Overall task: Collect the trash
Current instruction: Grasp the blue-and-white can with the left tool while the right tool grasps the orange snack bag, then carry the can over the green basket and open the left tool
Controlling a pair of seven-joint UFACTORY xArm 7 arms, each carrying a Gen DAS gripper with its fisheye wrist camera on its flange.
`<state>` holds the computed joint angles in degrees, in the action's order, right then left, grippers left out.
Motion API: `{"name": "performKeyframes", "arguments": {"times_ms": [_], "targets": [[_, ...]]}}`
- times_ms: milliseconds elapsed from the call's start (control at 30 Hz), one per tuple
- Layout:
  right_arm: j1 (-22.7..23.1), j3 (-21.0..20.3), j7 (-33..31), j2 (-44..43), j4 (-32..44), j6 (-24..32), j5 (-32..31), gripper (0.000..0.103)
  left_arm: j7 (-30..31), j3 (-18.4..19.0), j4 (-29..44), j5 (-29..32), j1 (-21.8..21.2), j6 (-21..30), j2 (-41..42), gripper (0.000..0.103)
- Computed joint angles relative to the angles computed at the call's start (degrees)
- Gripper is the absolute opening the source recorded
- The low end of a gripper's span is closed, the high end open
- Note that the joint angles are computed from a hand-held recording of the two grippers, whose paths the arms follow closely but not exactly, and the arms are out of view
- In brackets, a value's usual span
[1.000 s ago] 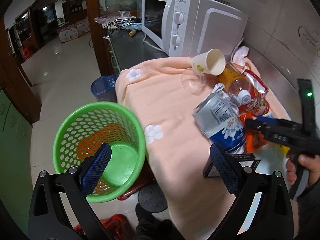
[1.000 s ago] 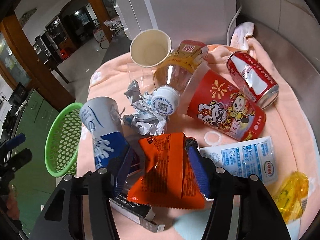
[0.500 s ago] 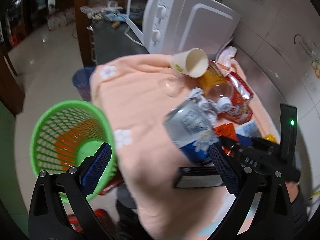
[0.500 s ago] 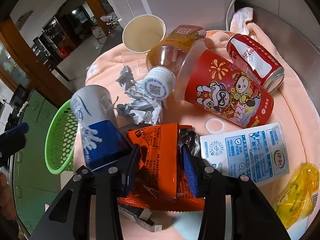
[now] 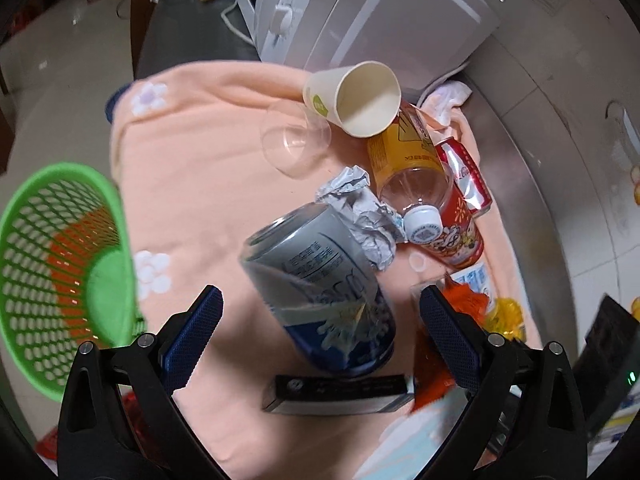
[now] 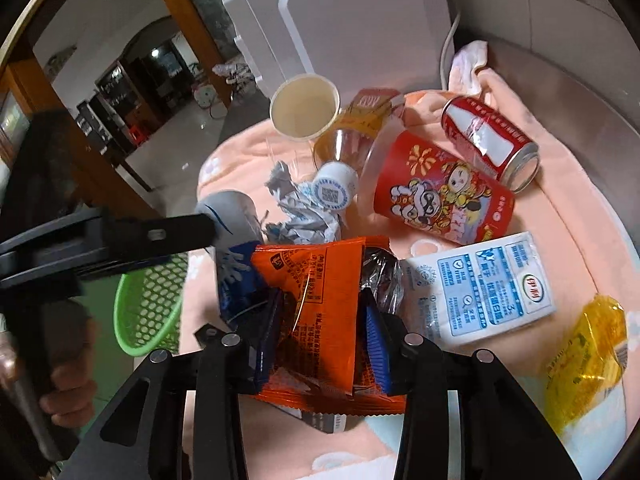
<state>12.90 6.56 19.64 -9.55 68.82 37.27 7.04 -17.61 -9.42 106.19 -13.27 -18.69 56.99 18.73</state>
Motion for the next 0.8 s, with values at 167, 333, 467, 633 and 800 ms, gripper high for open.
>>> {"name": "performKeyframes", "arguments": {"times_ms": [167, 333, 467, 633, 800], "targets": [[0.05, 0.44, 1.61, -1.78, -0.9, -1.18, -0.91, 0.038, -0.61, -0.61, 1.05, -4.15, 1.36, 0.56, 2.26, 0.095], [0.07, 0.93, 3.12, -3.34, -1.58, -1.18, -2.21, 0.038, 0.63, -1.38, 0.59, -8.08, 2.66, 0.65, 3.15, 0.083], [0.13, 1.0, 3.49, -3.29, -1.52, -1.27, -2.69, 0.038, 1.94, -1.74, -0.85, -10.35, 3.18, -1.12, 3.04, 0.079], [0.4, 1.43, 4.36, -3.68, -1.51, -0.66, -3.53, 0.038, 4.06, -1.99, -3.31, -12.53, 3.88, -3.39, 1.39, 0.078], [0.86, 1.76, 4.42, -3.8, -0.88, -0.39, -4.09, 0.038, 7.23, -2.05, -6.36, -15.48, 5.05, -5.18, -1.91, 0.078]]}}
